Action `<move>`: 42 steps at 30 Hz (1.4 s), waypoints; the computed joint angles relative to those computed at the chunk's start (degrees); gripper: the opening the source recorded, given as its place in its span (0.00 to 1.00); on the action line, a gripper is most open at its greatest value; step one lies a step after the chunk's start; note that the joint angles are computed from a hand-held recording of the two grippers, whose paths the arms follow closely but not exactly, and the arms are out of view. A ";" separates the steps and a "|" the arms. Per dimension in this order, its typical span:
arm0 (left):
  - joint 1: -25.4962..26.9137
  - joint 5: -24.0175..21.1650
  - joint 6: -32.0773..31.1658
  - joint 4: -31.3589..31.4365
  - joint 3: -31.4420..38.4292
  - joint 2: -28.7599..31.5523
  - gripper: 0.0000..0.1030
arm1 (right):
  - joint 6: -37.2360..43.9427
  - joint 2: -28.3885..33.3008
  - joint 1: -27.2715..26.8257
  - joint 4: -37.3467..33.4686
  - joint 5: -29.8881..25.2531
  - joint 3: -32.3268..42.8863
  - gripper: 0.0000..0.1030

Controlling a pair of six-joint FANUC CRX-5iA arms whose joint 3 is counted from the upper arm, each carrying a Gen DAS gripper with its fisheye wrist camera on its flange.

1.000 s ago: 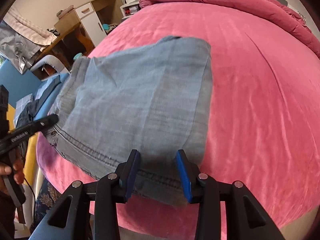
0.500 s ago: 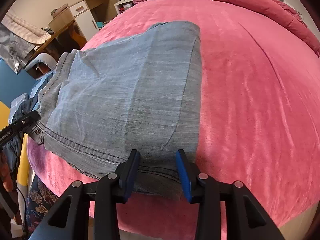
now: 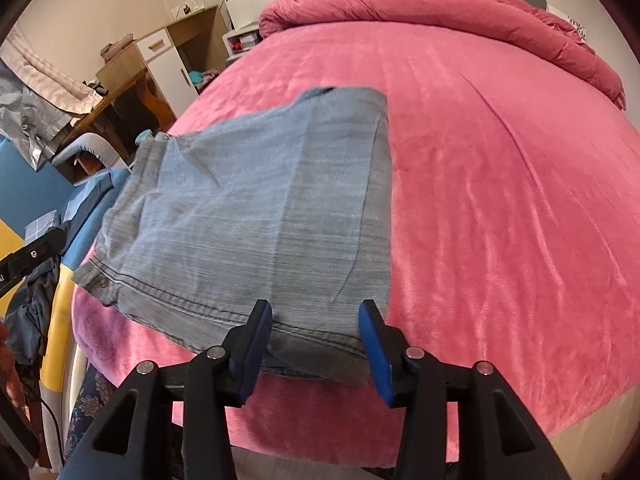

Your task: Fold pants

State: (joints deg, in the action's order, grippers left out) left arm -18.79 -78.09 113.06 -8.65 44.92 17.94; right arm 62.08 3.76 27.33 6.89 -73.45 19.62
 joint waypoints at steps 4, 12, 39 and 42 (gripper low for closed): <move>-0.71 -0.64 1.26 -0.85 -0.39 -0.53 0.56 | -1.00 -0.96 1.53 1.65 0.47 -0.93 0.50; -0.60 -1.24 3.05 0.22 -3.47 -1.93 0.59 | -1.92 -0.74 1.47 -0.30 -0.81 -0.13 0.50; 12.28 -0.94 -21.35 23.77 5.90 12.95 1.00 | 4.42 12.95 -23.31 -38.61 -3.19 17.98 0.66; 13.19 -1.37 -22.30 25.87 7.30 14.98 1.00 | 5.66 14.56 -24.35 -41.07 -3.74 19.49 0.66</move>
